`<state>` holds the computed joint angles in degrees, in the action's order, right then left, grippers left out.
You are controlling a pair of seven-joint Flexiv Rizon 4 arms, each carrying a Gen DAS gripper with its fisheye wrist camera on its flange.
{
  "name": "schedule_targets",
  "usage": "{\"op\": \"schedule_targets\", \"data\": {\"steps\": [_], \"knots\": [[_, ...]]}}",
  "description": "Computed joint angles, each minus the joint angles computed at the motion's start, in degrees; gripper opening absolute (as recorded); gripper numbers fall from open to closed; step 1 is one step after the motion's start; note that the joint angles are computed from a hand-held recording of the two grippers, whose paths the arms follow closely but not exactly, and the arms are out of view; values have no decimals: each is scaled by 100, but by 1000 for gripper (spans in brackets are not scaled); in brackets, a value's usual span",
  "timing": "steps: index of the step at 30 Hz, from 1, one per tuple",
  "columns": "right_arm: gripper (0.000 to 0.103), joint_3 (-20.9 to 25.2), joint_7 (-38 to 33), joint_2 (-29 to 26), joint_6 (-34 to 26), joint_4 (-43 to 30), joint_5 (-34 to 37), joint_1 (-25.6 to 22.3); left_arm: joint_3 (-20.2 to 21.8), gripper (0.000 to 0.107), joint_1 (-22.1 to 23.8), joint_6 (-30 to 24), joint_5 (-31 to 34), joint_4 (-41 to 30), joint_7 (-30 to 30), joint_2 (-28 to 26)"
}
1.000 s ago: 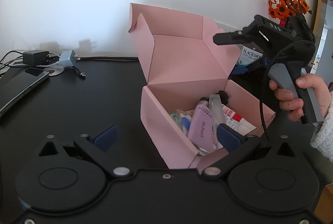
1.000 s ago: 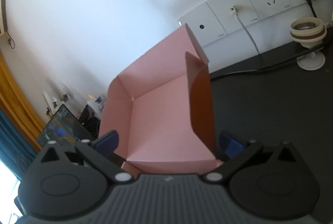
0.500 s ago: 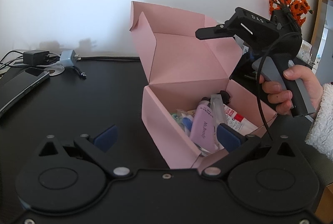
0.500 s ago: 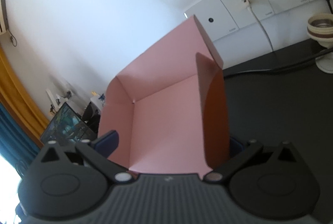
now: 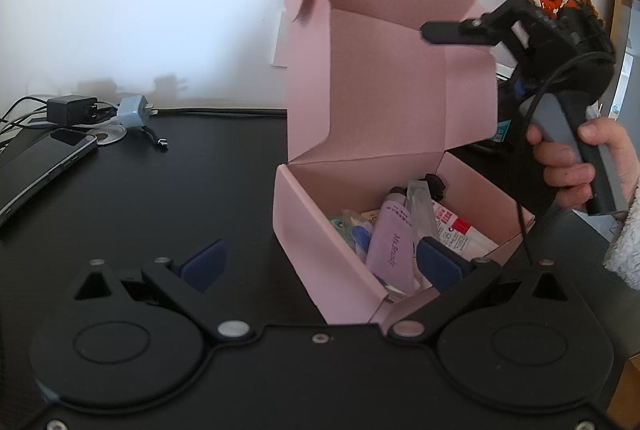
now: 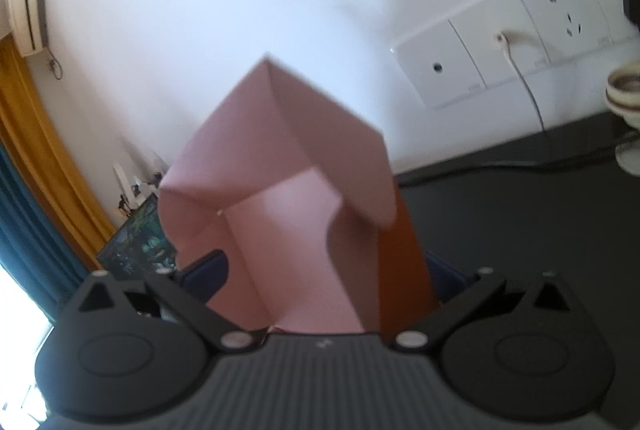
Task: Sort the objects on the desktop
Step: 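Swing the held lid down over the box opening with the right gripper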
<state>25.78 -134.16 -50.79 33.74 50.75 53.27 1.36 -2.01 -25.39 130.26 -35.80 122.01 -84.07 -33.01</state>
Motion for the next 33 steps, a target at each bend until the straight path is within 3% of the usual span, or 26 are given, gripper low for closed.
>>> {"op": "schedule_targets", "data": {"steps": [4, 7, 13, 16, 23, 33], "knots": [[102, 109, -372, 202, 57, 294, 189, -206, 92, 103, -194, 126, -242, -36, 181, -41], [102, 139, -676, 380, 59, 561, 337, -347, 123, 103, -333, 549, -375, -76, 358, -130], [102, 59, -1018, 732, 327, 1094, 584, -419, -124, 103, -215, 1270, 37, -181, 496, -253], [102, -10, -1019, 833, 381, 1198, 599, -381, -144, 103, -455, 1477, -434, -406, 977, -413], [102, -44, -1355, 1103, 393, 1594, 766, -514, -380, 103, -227, 1255, -348, -573, 986, -475], [102, -263, -1123, 1422, 127, 1980, 745, -613, -340, 103, -249, 1458, -156, -812, 1172, -637]]}}
